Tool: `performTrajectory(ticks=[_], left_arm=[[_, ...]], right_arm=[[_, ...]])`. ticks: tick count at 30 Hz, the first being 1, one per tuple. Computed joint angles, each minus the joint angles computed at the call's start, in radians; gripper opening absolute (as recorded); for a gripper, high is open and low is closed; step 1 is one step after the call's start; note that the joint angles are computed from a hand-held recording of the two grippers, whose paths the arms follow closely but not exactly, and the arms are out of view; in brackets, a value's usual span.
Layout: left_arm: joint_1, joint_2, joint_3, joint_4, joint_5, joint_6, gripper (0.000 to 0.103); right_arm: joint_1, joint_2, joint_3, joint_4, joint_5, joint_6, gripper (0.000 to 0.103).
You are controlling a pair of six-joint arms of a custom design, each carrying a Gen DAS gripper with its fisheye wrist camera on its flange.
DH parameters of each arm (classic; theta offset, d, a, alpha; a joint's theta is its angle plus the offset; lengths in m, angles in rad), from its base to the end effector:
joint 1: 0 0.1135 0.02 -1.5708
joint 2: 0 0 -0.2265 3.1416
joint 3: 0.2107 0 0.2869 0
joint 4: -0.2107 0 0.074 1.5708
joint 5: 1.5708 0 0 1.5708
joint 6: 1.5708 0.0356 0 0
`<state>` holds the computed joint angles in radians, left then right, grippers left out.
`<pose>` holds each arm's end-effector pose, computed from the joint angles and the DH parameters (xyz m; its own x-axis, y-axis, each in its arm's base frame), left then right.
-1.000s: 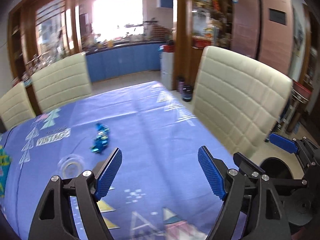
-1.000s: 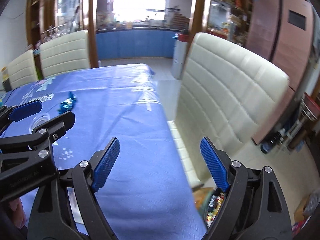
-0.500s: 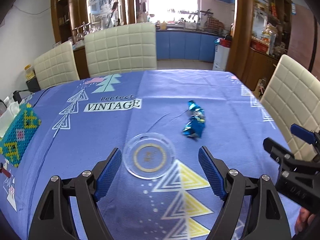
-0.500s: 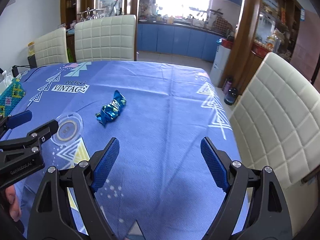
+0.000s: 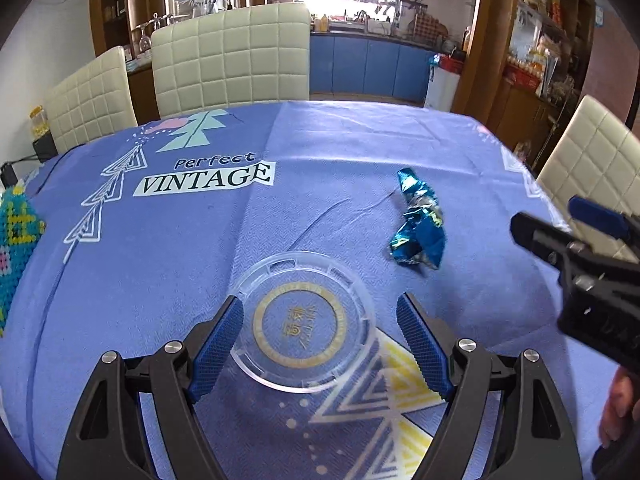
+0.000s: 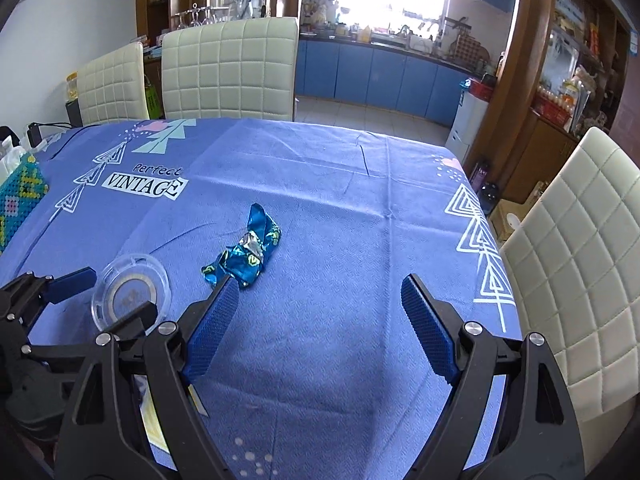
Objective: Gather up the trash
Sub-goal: 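Grasp the blue foil candy wrapper with the right gripper while the left gripper approaches the clear lid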
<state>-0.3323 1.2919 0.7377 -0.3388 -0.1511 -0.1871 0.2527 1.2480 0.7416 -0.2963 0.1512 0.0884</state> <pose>0.2818 -0.0916 0.1496 -0.7669 0.0701 -0.6379 0.0923 0.9957 -0.0014 0.2903 0.0694 0.1662 -0.7065 -0.0923 -0.7016 -0.0838 0.9954 -0.0466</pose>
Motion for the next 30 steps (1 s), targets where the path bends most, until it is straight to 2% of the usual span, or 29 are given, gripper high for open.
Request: performTrajectory(ticks=[2,4,6,9,13,19,22,23,24,25,26,27,29,30], left_arm=[[0.013,0.046,0.023,-0.003,0.008,-0.002,0.077],[0.036,0.073,0.029,0.008,0.024,-0.008,0.081],[0.034,0.098,0.042,0.011,0.005,0.016,0.088],[0.034,0.137,0.056,0.015,-0.018,0.050,0.093],[0.094,0.117,0.031,0.031,0.017,0.020,0.093],[0.139,0.101,0.015,0.045,0.055,0.048,0.091],[0.152,0.082,0.000,0.056,0.052,0.040,0.078],[0.158,0.077,-0.003,0.059,0.049,0.037,0.068],[0.164,0.070,-0.008,0.065,0.043,0.037,0.053],[0.171,0.068,-0.009,0.069,0.038,0.041,0.044],[0.181,0.068,-0.007,0.072,0.036,0.046,0.031],[0.194,0.071,-0.005,0.075,0.042,0.049,0.020],[0.224,0.074,-0.003,0.082,0.077,0.060,0.012],[0.232,0.076,-0.002,0.083,0.085,0.065,0.003]], right_arm=[[-0.004,0.023,0.012,0.004,-0.010,0.000,0.083],[-0.003,0.049,0.023,0.013,-0.020,-0.001,0.083],[0.002,0.074,0.033,0.023,-0.029,-0.001,0.084],[0.012,0.124,0.061,0.038,-0.045,0.005,0.086],[0.033,0.193,0.108,0.053,-0.053,0.001,0.087],[0.072,0.284,0.173,0.078,-0.064,0.003,0.087],[0.091,0.321,0.199,0.087,-0.068,-0.002,0.083],[0.096,0.333,0.208,0.087,-0.069,-0.003,0.076],[0.101,0.350,0.223,0.081,-0.074,-0.006,0.072],[0.103,0.363,0.233,0.074,-0.078,-0.008,0.061],[0.104,0.379,0.247,0.065,-0.083,-0.008,0.048],[0.103,0.383,0.248,0.062,-0.087,-0.007,0.041],[0.103,0.375,0.235,0.079,-0.089,-0.001,0.028],[0.100,0.373,0.233,0.081,-0.101,0.002,0.026]])
